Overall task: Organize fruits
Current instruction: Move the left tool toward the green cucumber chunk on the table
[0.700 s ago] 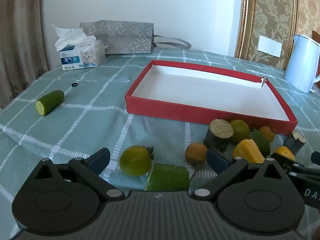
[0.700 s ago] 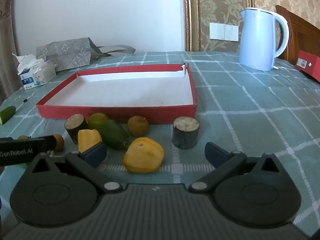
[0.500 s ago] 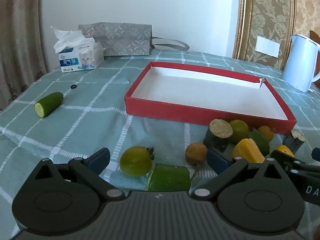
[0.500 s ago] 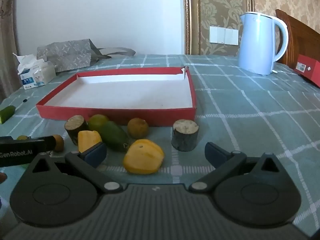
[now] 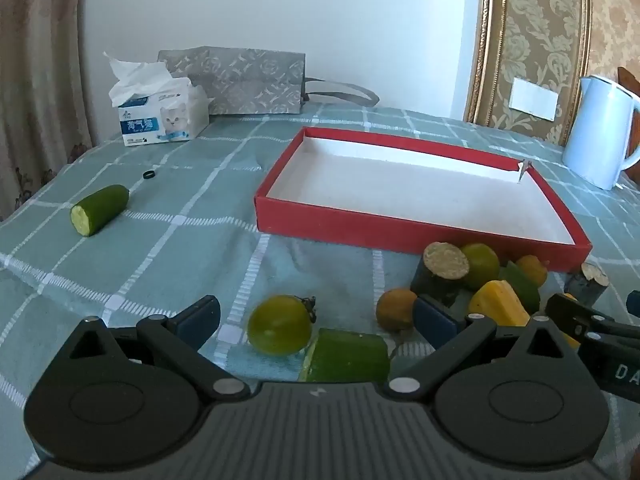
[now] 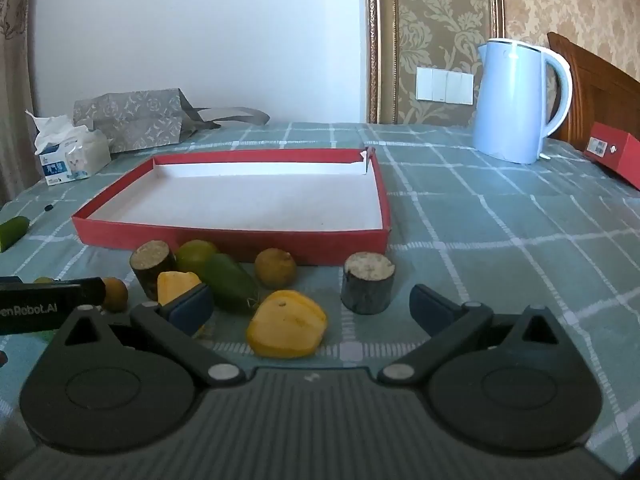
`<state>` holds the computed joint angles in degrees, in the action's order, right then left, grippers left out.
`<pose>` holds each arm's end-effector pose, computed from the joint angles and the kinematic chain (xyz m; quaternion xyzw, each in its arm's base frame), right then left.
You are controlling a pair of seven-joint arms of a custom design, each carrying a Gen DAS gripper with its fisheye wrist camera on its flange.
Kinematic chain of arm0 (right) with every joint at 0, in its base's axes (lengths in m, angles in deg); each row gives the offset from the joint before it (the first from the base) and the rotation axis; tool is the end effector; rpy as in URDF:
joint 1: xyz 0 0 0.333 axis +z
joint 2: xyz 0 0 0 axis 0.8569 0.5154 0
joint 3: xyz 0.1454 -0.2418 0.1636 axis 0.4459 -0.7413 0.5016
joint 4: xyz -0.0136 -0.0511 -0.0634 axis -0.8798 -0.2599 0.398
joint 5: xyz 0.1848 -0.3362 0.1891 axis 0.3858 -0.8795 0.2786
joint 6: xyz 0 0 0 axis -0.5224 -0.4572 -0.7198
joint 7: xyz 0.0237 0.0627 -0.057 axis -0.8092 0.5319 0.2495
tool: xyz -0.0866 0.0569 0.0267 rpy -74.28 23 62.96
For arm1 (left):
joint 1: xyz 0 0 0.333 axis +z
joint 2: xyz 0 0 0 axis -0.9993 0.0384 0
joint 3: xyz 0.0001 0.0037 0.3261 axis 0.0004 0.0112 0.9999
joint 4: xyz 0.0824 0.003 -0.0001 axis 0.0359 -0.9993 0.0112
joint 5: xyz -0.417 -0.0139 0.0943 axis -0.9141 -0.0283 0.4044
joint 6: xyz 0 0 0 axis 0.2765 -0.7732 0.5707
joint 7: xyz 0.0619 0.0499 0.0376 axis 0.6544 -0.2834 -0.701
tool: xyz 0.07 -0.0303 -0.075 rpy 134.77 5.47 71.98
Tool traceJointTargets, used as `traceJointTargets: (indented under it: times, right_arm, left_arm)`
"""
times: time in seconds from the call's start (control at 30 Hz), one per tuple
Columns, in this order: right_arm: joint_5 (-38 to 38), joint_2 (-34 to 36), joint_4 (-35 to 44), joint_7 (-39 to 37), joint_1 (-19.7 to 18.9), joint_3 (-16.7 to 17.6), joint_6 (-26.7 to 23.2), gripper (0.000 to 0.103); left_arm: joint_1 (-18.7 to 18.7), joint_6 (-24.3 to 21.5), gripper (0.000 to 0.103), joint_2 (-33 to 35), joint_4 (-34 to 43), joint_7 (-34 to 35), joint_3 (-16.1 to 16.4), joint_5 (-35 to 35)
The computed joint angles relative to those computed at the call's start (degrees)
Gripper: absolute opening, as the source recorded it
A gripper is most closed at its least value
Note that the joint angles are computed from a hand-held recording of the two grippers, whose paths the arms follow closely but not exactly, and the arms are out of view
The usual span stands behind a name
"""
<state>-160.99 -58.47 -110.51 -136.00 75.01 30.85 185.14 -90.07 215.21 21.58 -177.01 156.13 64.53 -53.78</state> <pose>0.5509 0.1945 0.3836 -0.4414 0.7408 -0.4297 0.2680 0.6597 -0.2285 0.3931 -0.4912 0.7418 -0.3920 0.2341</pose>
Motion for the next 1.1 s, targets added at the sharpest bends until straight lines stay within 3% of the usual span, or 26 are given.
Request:
traceJointTargets:
  times: [0.13,0.33,0.53,0.87,1.1]
  right_arm:
    - [0.1,-0.1,-0.1,0.1,0.2,0.1,-1.3,0.103]
    - [-0.4,-0.1,-0.2,0.7,0.2,0.1,-1.5,0.103]
    - [-1.2,-0.2,-0.4,1.5,0.4,0.2,-2.2,0.103]
    - [-1.7,-0.2,-0.5,2.6,0.3,0.2,-1.9,0.103]
    - [-1.5,-0.1,-0.4,2.6,0.3,0.2,-1.7,0.103]
  left_arm:
    - [2.5,0.5,0.103,0.1,-0.4,0.8,-2.9,0.3]
    - [0.7,-0.2,0.103,-0.3,-0.2,0.3,-0.9,0.6]
    - [2.9,-0.8,0.103,0.1,0.0,1.4,-3.3,-0.3]
    - [2.5,-0.8,0.103,0.4,0.1,2.7,-3.0,-1.1]
    - [4.2,-0.8,0.103,0.7,0.1,3.2,-4.9,-1.3]
